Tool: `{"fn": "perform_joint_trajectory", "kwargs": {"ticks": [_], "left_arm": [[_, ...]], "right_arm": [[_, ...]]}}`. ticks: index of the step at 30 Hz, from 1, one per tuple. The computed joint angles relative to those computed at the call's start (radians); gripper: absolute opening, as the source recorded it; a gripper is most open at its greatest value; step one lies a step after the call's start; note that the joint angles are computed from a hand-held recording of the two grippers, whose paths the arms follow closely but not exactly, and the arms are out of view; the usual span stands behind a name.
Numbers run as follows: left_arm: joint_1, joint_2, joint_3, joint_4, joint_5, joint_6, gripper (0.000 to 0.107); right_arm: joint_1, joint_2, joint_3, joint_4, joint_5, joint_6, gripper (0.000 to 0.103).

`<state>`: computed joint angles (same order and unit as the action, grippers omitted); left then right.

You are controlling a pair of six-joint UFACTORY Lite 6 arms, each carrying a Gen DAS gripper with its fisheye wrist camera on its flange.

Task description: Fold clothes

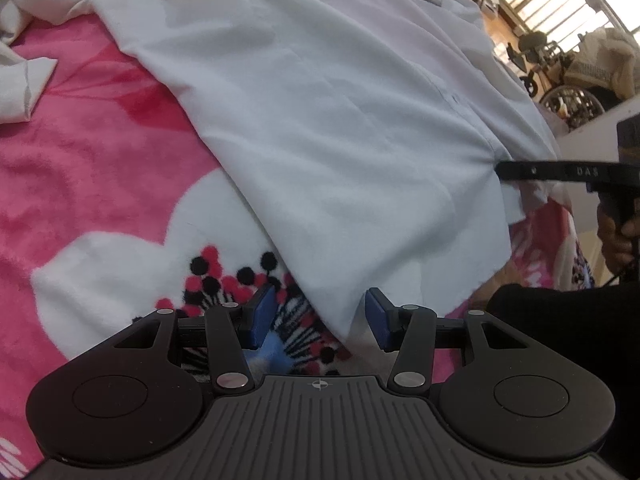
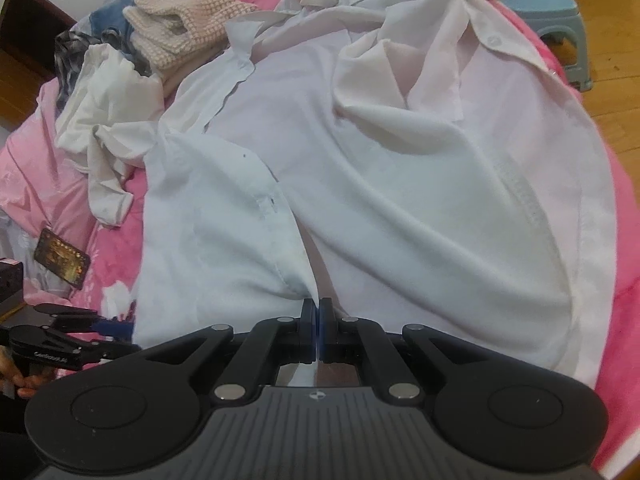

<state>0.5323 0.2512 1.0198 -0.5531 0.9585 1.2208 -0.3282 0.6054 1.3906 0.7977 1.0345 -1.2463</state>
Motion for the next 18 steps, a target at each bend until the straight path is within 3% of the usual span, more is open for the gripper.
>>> {"fn": "perform_joint_trajectory", "kwargs": {"ticks": [9, 14, 18], "left_arm": [[0.011, 0.008, 0.008, 0.005, 0.014, 0.014, 0.049], [0.014, 0.014, 0.022, 0.002, 0.037, 0.021, 0.049], [0.019, 0.028, 0.046, -0.016, 0.056, 0.013, 0.049]], "right_arm": [[0.006, -0.032, -0.019, -0.037, -0.035, -0.01, 0.004], [-0.023, -0.066, 0.01, -0.018, 0.006, 0.003, 0.029], [-0.036, -0.03, 0.148, 0.04, 0.122, 0.068, 0.03]]}}
